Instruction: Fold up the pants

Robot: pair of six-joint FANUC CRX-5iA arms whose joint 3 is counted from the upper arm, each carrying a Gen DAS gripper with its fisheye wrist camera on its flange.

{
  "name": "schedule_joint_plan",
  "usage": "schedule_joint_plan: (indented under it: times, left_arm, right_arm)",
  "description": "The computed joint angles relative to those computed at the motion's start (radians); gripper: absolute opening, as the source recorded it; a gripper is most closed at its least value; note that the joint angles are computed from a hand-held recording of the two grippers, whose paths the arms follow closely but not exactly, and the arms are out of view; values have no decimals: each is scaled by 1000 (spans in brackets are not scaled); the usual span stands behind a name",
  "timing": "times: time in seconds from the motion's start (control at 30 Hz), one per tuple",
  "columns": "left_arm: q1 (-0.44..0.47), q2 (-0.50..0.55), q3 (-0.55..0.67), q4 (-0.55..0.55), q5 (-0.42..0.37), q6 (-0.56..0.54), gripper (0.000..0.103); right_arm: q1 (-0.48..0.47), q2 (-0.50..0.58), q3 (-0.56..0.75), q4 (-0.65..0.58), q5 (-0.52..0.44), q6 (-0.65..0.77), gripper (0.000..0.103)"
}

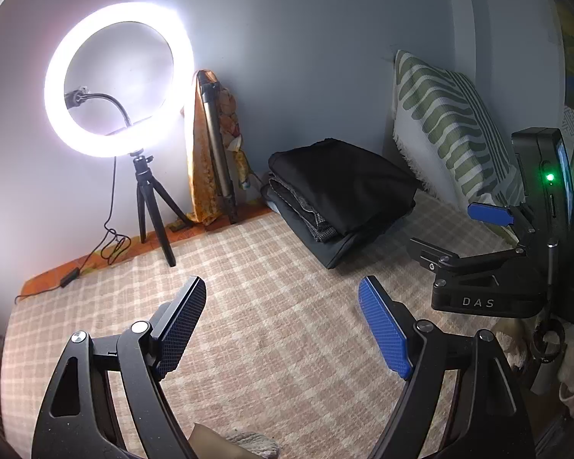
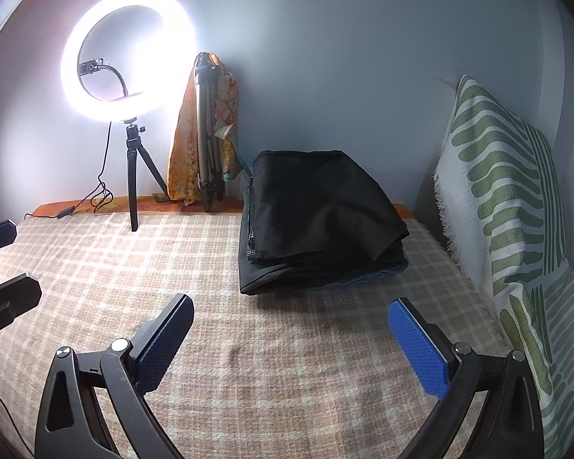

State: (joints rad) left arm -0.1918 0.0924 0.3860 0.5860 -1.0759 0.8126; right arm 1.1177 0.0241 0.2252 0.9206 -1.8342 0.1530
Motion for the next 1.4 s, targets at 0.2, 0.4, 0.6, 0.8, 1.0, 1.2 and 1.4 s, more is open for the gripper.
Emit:
schedule_joint_plan:
  times: [0.2, 0.4, 0.6, 0.8, 1.0, 1.2, 1.4]
  left_arm:
    - [1, -1, 1, 3, -3, 0, 82]
    - [2, -1, 1, 5, -2, -5, 82]
    - [3, -1, 3, 9, -5, -9, 82]
    - [4, -2, 2, 10, -4, -11, 82]
    - [7, -1, 2, 13, -6, -13, 82]
    - [9, -3, -3, 18, -2, -19, 82]
    - [12, -6, -13, 33, 6, -34, 82]
  right_arm:
    - [1, -3, -3, -3, 1, -2, 103]
    - [-1, -8, -6, -8, 8, -3, 103]
    - [-3, -11, -10, -8, 18, 2, 103]
    - [-5, -12, -12, -10, 25, 7, 103]
    - [-8, -10, -11, -14, 35, 10, 103]
    - [-9, -9, -12, -15, 37, 10, 103]
    - [-8, -9, -11, -15, 37, 9, 103]
